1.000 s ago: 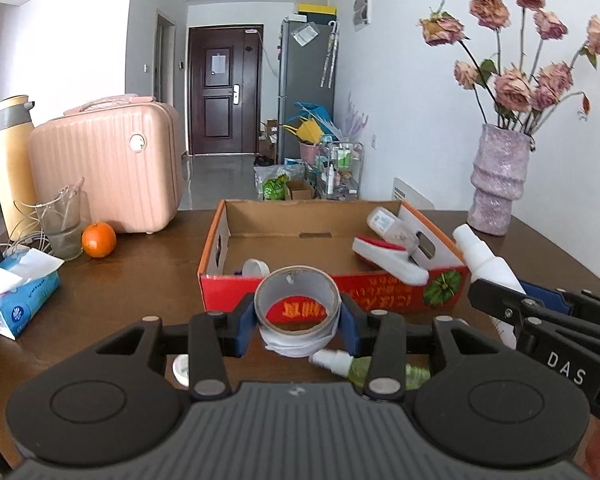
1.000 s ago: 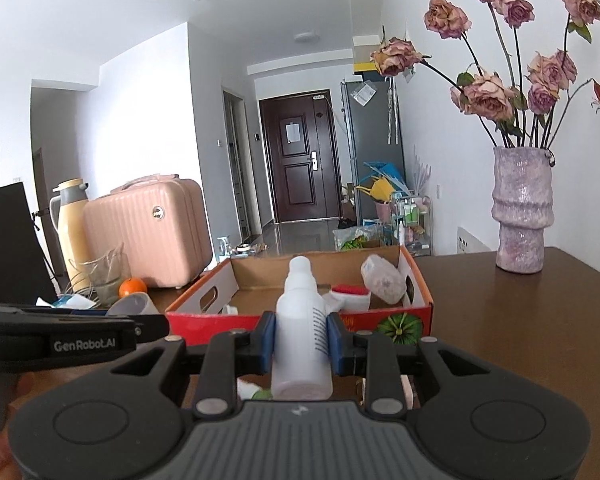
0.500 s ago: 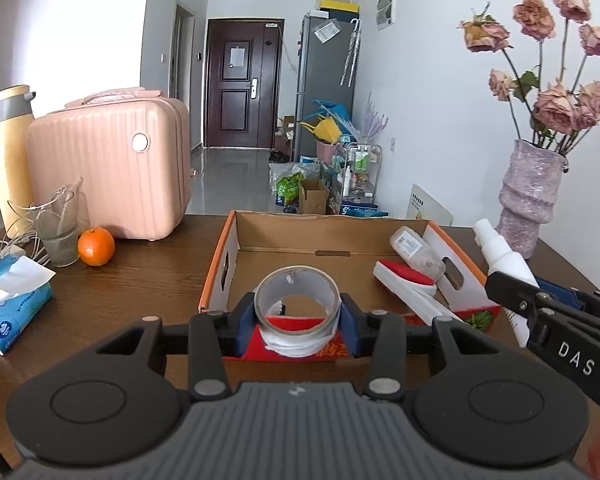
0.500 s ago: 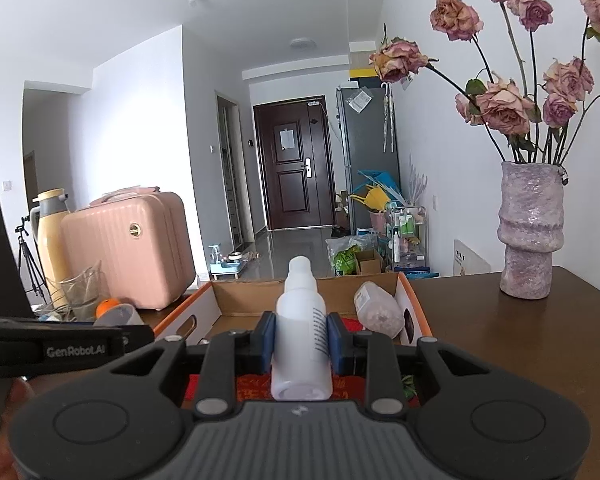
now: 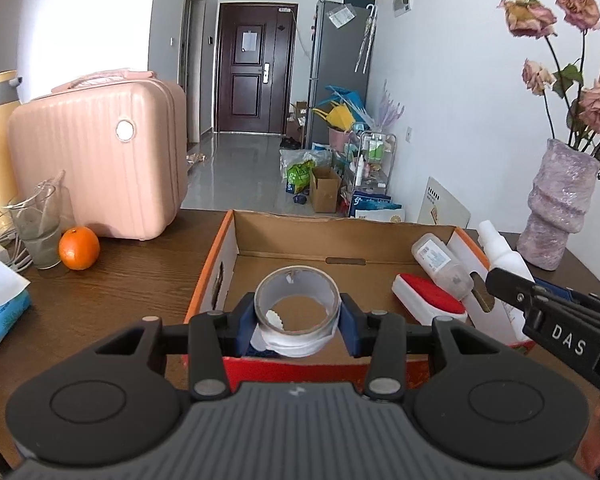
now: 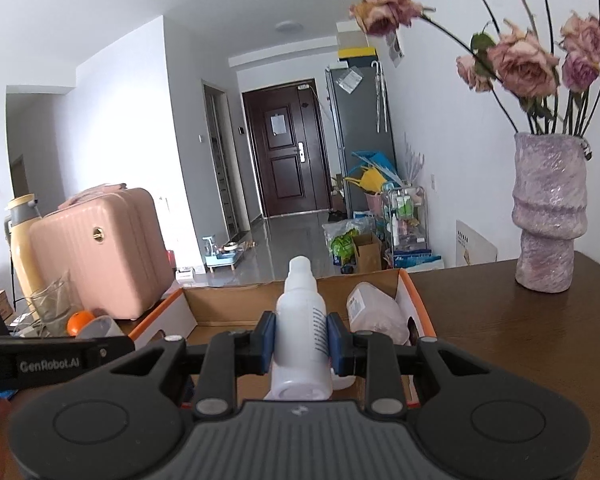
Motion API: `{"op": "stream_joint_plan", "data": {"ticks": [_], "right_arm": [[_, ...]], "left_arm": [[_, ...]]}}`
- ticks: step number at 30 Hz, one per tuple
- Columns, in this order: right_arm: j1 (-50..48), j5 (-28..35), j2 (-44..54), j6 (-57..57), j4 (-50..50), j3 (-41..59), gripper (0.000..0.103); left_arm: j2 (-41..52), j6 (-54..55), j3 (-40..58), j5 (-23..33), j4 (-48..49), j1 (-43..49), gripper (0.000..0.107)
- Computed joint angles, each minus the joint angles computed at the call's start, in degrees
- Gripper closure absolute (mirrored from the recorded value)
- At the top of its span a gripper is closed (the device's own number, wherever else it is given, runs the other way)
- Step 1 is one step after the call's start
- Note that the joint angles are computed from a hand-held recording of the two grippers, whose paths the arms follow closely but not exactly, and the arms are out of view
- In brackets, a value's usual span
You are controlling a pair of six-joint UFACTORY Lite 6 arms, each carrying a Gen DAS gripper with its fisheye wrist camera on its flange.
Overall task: Organize rigid objects
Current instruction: 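Drop the tape roll into the box with the left gripper while the right holds the bottle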
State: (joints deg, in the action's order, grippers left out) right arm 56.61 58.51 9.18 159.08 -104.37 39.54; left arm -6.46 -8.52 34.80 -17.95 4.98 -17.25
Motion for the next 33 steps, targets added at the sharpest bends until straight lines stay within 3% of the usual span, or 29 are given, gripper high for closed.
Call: {"op": "stream_joint_plan", "data": {"ticks": [14, 33], "right_arm": [[-12.04, -8.6, 5.89, 0.38, -8.96, 7.09, 0.077], [-18.14, -16.93, 13.57, -5.74, -9.62, 16.81, 0.077]], "left_arm": [[18.3, 8.14, 17.05, 2.11, -8.92, -1.31, 0.063], [32.73, 22.42, 33.42, 7.94, -21.27, -1.18, 0.063]]}}
